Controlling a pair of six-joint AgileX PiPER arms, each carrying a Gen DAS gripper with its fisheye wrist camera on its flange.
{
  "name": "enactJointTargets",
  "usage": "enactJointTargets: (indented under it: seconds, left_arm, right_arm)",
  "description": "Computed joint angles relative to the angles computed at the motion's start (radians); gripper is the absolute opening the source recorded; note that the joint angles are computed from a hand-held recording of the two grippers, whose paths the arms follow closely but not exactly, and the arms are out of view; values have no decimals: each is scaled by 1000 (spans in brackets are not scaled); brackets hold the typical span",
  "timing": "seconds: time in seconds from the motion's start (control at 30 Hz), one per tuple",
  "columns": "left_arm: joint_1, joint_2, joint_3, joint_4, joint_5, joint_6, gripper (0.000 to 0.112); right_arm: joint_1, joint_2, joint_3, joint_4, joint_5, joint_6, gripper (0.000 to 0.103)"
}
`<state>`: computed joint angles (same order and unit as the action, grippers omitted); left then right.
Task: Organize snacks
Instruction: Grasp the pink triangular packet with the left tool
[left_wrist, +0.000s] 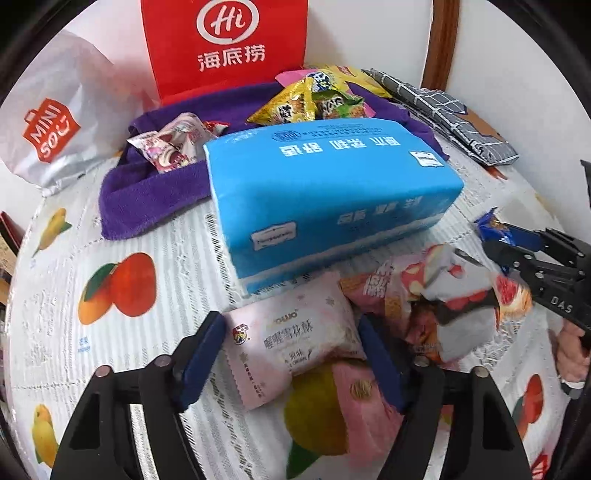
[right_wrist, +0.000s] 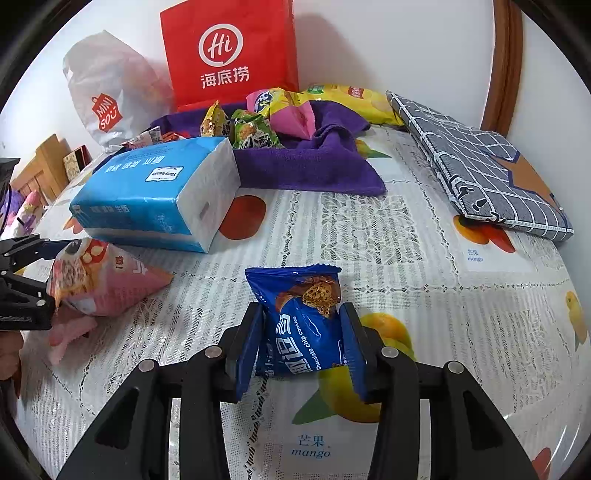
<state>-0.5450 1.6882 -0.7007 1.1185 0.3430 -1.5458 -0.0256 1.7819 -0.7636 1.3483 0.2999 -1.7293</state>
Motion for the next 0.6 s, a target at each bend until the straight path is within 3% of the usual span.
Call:
enactJointTargets:
  seconds: [0.17,0.33,0.47,0.6]
  left_arm:
    - [42,-74,66,27,-39,-20,48]
    - [50,-72,83,102,-32,-96,51]
    - [9,-19,64,234,30,-250,64]
    - [26,-30,66,242,19,-264,46]
  right_arm:
    - [1,1,0,5,-1,-3,44]
    - [1,2,-1,3,-3,-5,44]
    - [2,2,-1,6,-4,-8,44]
    - [1,2,0,9,-2,-10,44]
